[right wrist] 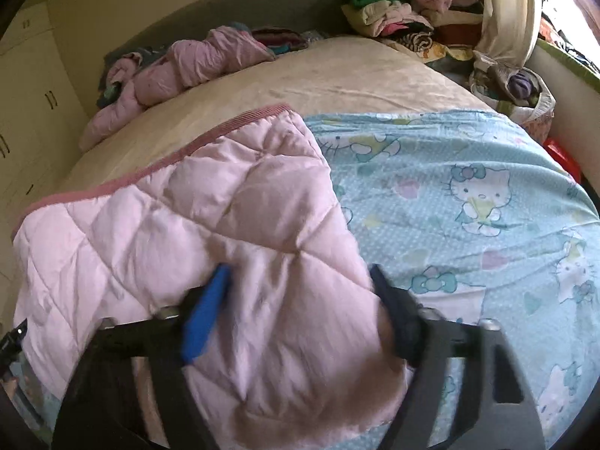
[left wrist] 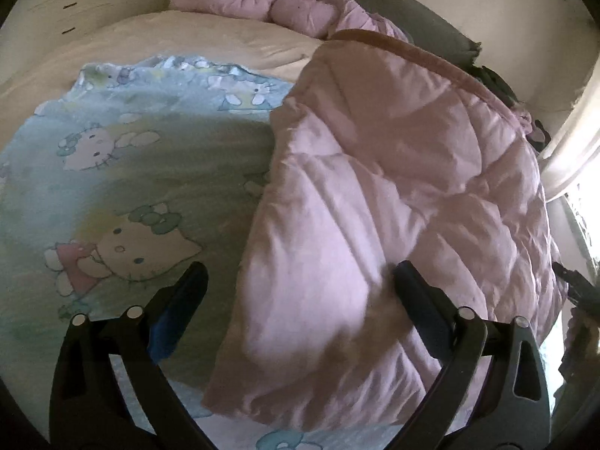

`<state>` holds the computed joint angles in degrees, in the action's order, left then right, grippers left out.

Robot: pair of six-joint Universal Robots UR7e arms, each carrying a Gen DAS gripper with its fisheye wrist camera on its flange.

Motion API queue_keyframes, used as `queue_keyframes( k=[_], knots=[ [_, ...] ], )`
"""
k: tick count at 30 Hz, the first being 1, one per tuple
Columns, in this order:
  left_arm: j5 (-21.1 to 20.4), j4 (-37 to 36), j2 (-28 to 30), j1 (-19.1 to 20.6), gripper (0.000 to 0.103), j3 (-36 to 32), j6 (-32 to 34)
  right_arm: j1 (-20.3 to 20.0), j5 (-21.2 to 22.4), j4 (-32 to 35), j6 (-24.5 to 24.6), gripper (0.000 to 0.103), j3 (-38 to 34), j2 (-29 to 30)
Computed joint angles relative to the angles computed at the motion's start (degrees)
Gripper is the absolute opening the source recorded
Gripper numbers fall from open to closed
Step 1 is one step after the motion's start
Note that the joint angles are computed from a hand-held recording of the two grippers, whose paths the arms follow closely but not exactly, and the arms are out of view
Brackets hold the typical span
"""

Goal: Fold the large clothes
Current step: 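Grasp the edge of the folded jacket with both tools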

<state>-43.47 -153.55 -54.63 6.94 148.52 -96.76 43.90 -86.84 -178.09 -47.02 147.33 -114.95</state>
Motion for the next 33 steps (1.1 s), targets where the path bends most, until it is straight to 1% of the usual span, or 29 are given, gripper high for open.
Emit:
queue_keyframes(
  k=[1, 2, 3, 4, 5, 7, 10, 12, 14, 16, 19, 21, 23, 26, 28, 29, 31, 33],
  knots=[
    [0.5, -3.3, 0.8, -0.1, 0.055, 0.3, 2.3, -0.1, 0.3, -0.4, -0.3, 0.036, 0.5, -0.1],
    [0.9, -4.2, 1.2, -0.2, 0.041, -0.1, 3.5, -0.4, 1.4, -1.0, -0.7, 0.033, 1.0, -0.2],
    [1.6, -2.7, 2.0, -0.6, 0.038, -1.1, 4.5, -0.6, 1.9, -2.7, -1.1, 0.029, 1.9, -0.4],
    [2.3, 0.9, 1.9, -0.9, 0.028, -2.4, 4.8, -0.5, 2.3, -5.3, -1.3, 0.027, 2.8, -0.4],
    [2.9, 2.5, 1.6, -1.2, 0.022, -2.8, 4.7, -0.1, 2.2, -6.9, -0.9, 0.026, 3.4, -0.5],
    [4.7, 3.8, 1.0, -1.5, 0.019, -3.2, 4.5, 0.7, 2.6, -10.1, 0.2, 0.023, 4.4, -0.8],
    [6.7, 4.6, -0.1, -0.2, 0.018, -3.8, 5.5, 1.1, 5.4, -11.6, 2.5, 0.022, 4.4, -1.9],
    [8.0, 6.1, -0.4, 0.5, 0.018, -4.8, 6.2, 2.0, 6.0, -12.6, 4.3, 0.022, 3.8, -1.6],
    [10.0, 7.5, -0.9, 1.4, 0.017, -5.9, 7.5, 5.0, 3.7, -15.8, 5.8, 0.022, 2.7, 1.1],
    [11.8, 6.5, -0.8, 2.6, 0.017, -6.8, 9.9, 7.9, 1.2, -19.4, 7.1, 0.022, 1.2, 5.0],
    [13.6, 4.1, 0.2, 3.9, 0.017, -7.3, 11.4, 9.7, -1.3, -21.8, 9.0, 0.022, -0.9, 9.6],
    [14.0, 3.4, 0.9, 4.7, 0.017, -7.4, 11.2, 10.9, -3.6, -24.1, 9.7, 0.022, -2.4, 13.4],
    [14.3, 1.1, 1.9, 5.7, 0.017, -7.3, 11.8, 12.1, -6.1, -26.6, 9.8, 0.022, -3.5, 16.9],
    [14.5, -0.2, 2.3, 7.0, 0.017, -7.8, 13.2, 13.5, -9.6, -28.4, 10.8, 0.022, -5.4, 21.4],
    [14.6, -0.8, 2.8, 7.9, 0.017, -8.1, 14.2, 13.5, -10.9, -28.7, 11.6, 0.022, -6.6, 23.8],
    [14.5, -1.2, 3.3, 8.6, 0.018, -8.5, 15.0, 13.7, -11.8, -28.6, 11.8, 0.022, -7.2, 24.8],
    [14.6, -2.0, 4.0, 9.7, 0.018, -9.0, 16.5, 13.3, -12.2, -28.0, 12.3, 0.022, -7.9, 26.0],
    [14.5, -2.6, 5.0, 10.8, 0.02, -9.4, 17.8, 12.6, -13.3, -25.8, 12.6, 0.023, -9.3, 27.4]
  ],
)
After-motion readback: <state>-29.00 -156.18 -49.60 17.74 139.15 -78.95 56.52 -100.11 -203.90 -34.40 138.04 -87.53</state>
